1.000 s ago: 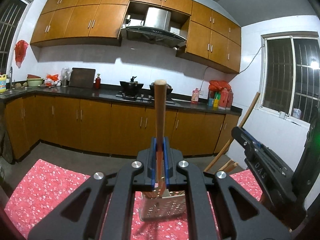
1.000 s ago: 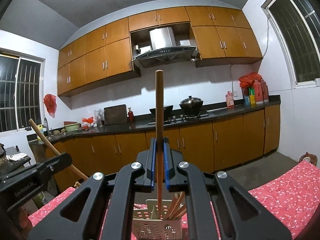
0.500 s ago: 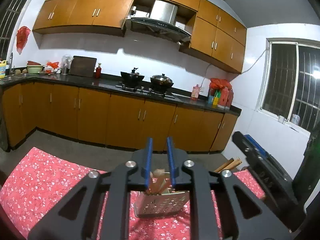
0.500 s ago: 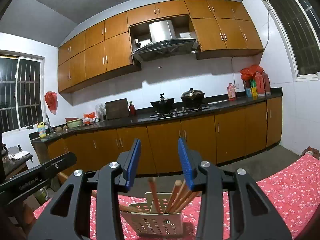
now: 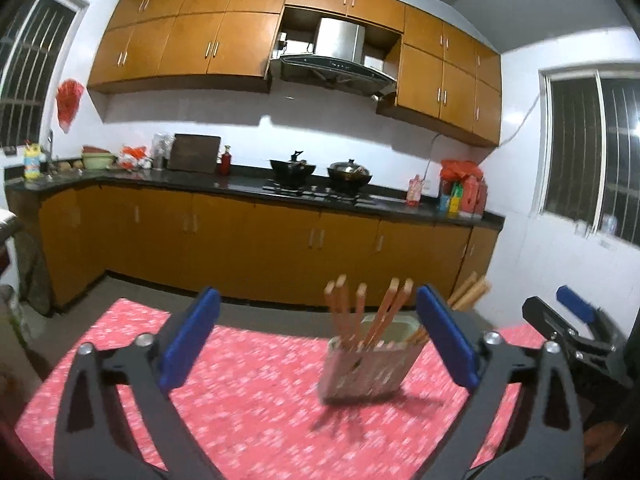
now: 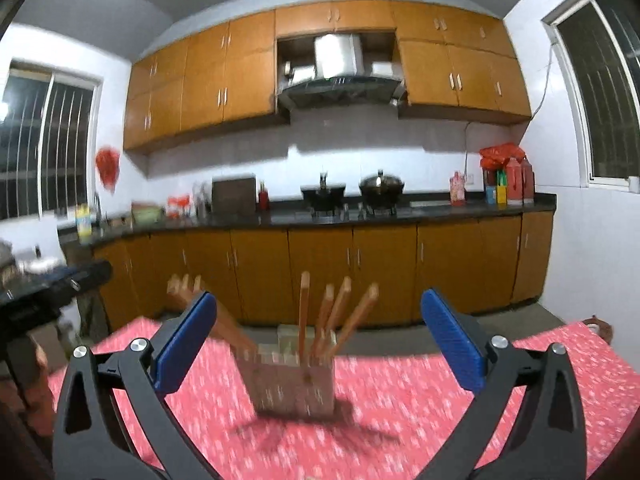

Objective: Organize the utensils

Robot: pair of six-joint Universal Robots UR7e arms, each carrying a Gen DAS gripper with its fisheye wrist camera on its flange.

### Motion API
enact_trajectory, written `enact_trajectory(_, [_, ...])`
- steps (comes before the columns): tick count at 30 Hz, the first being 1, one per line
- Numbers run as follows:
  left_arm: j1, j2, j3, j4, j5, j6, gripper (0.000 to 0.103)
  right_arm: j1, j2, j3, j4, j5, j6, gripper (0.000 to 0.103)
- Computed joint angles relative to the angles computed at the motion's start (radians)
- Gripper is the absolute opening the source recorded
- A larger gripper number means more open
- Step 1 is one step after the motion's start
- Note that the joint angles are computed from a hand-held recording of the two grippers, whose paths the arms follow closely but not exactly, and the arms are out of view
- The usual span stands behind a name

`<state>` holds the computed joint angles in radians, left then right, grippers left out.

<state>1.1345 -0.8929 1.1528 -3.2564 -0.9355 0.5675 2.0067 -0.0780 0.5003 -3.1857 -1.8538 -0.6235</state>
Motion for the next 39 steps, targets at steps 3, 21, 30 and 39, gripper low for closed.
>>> enact_trajectory(3, [-0.009,-0.062,0.144,-0.084,0.046,0.056,0.099,-0.002,-0.075,0.175,-0.049,-0.029,0.007,0.101])
enact_trajectory(21, [-0.017,-0.182,0.556,-0.343,0.187,0.053,0.099,-0.013,-0.231,0.686,-0.313,-0.155,0.086,0.101])
enact_trajectory(30, [-0.017,-0.175,0.59,-0.385,0.198,0.08,0.099,-0.013,-0.227,0.71,-0.348,-0.176,0.061,0.101])
enact_trajectory(39, [-0.01,-0.176,0.6,-0.383,0.204,0.065,0.099,-0.013,-0.226,0.713,-0.36,-0.194,0.052,0.101])
